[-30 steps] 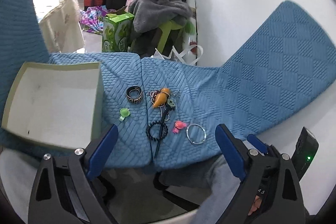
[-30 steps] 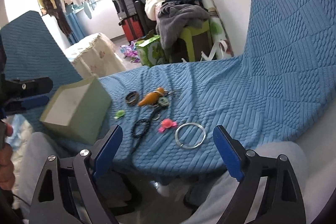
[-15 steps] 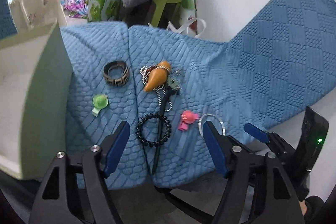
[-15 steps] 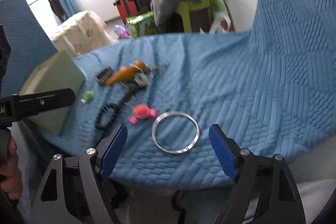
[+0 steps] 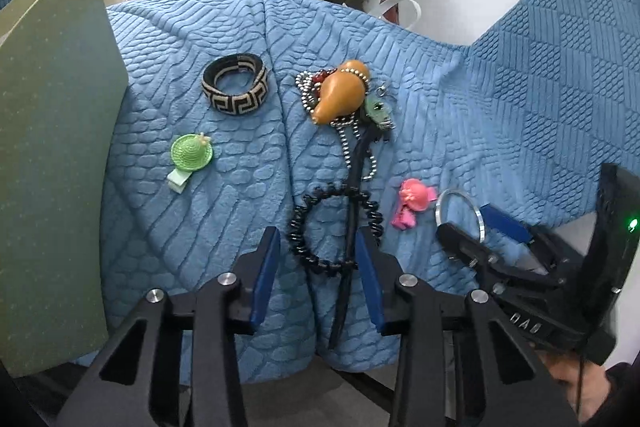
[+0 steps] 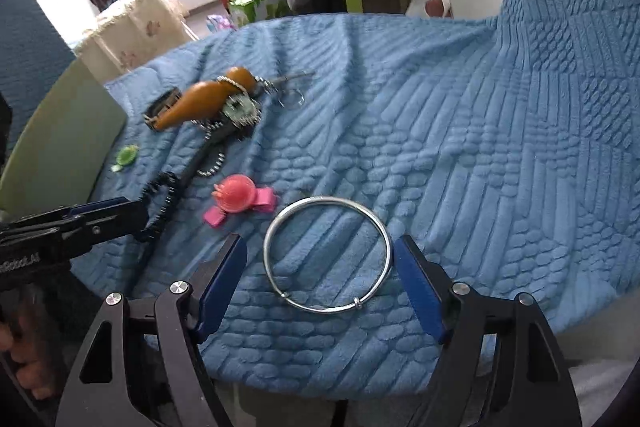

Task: Organize jewelry
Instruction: 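Lower the left gripper onto the black beaded bracelet and close it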

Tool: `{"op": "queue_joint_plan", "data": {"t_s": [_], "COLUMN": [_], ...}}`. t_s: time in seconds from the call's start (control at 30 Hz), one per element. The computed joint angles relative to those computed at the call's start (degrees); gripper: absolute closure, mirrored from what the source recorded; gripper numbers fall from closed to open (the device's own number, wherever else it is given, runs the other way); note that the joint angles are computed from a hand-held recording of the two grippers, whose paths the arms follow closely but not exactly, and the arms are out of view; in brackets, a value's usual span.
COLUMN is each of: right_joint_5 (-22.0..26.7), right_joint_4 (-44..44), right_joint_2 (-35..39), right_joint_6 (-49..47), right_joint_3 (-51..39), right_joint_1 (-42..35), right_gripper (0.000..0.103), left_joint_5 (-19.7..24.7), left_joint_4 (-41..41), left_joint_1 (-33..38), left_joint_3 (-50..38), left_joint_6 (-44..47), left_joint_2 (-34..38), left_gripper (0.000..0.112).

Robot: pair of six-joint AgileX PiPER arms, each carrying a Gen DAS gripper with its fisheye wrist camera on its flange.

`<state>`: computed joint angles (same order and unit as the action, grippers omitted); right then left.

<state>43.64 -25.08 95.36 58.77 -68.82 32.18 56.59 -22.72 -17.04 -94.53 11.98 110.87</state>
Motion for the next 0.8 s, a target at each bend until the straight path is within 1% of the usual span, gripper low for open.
{"op": "queue_joint_plan", "data": {"t_s": [0.03, 0.1, 0.2, 0.23, 0.3, 0.33, 0.37, 0.4, 0.47, 0.5, 0.53, 0.57, 0.63, 0.73, 0.8], "right_joint_5": [1.0, 4.2, 3.6, 4.1, 4.7, 4.6, 4.5, 4.4, 4.4, 4.5, 4.6, 5.4, 7.5, 7.8, 8.5], "right_joint_4": [-0.4, -4.0, -3.4, -4.4, -5.3, -5.6, -5.9, -6.2, -6.3, -6.2, -6.6, -6.8, -7.0, -5.4, -4.9], "right_joint_2": [0.8, 1.9, 2.3, 2.6, 3.2, 3.4, 3.3, 3.2, 2.7, 2.7, 2.8, 3.3, 4.2, 3.9, 4.0], "right_joint_6": [0.2, 3.0, 2.6, 3.1, 3.0, 3.4, 3.8, 4.4, 5.5, 5.4, 5.4, 5.1, 4.4, 3.8, 3.3], "right_joint_3": [-0.7, -2.0, -2.0, -2.1, -2.6, -2.5, -2.4, -2.0, -1.4, -1.5, -1.9, -2.8, -4.4, -4.6, -5.0], "right_joint_1": [0.0, 1.3, 0.5, 0.9, 1.6, 1.7, 1.7, 1.9, 2.1, 2.3, 2.3, 2.5, 3.2, 2.9, 3.1], "right_gripper": [0.027, 0.026, 0.024, 0.021, 0.019, 0.019, 0.019, 0.019, 0.019, 0.022, 0.032, 0.036, 0.036, 0.036, 0.036], "left_joint_5": [-0.6, -0.7, -1.4, -1.4, -1.4, -1.4, -1.2, -0.8, -0.8, -1.4, -1.4, -1.3, -1.4, -2.2, -1.9], "left_joint_4": [-0.3, -0.1, -0.5, -0.9, -0.4, 0.0, 0.6, 0.8, 1.1, 2.4, 3.0, 3.3, 4.6, 10.2, 10.1], "left_joint_1": [0.1, 0.5, 1.2, 1.4, 1.2, 0.9, 0.5, 0.3, -0.2, -0.8, -1.2, -1.3, -2.1, -4.9, -5.0], "left_joint_3": [0.4, 0.2, 0.8, 0.7, 0.4, 0.2, -0.1, -0.4, -0.9, -0.8, -0.9, -1.0, -1.1, -1.7, -2.5], "left_joint_6": [0.6, 0.6, 0.7, 1.1, 1.4, 1.5, 1.8, 2.1, 2.3, 2.1, 2.2, 2.3, 2.3, 1.8, 2.0], "left_joint_2": [-0.2, 0.0, -0.1, 0.0, 0.1, 0.2, 0.3, 0.4, 0.6, 0.5, 0.6, 0.7, 0.8, 0.9, 1.6], "left_gripper": [0.073, 0.073, 0.073, 0.073, 0.073, 0.075, 0.082, 0.086, 0.089, 0.09, 0.095, 0.097, 0.098, 0.098, 0.098]}}
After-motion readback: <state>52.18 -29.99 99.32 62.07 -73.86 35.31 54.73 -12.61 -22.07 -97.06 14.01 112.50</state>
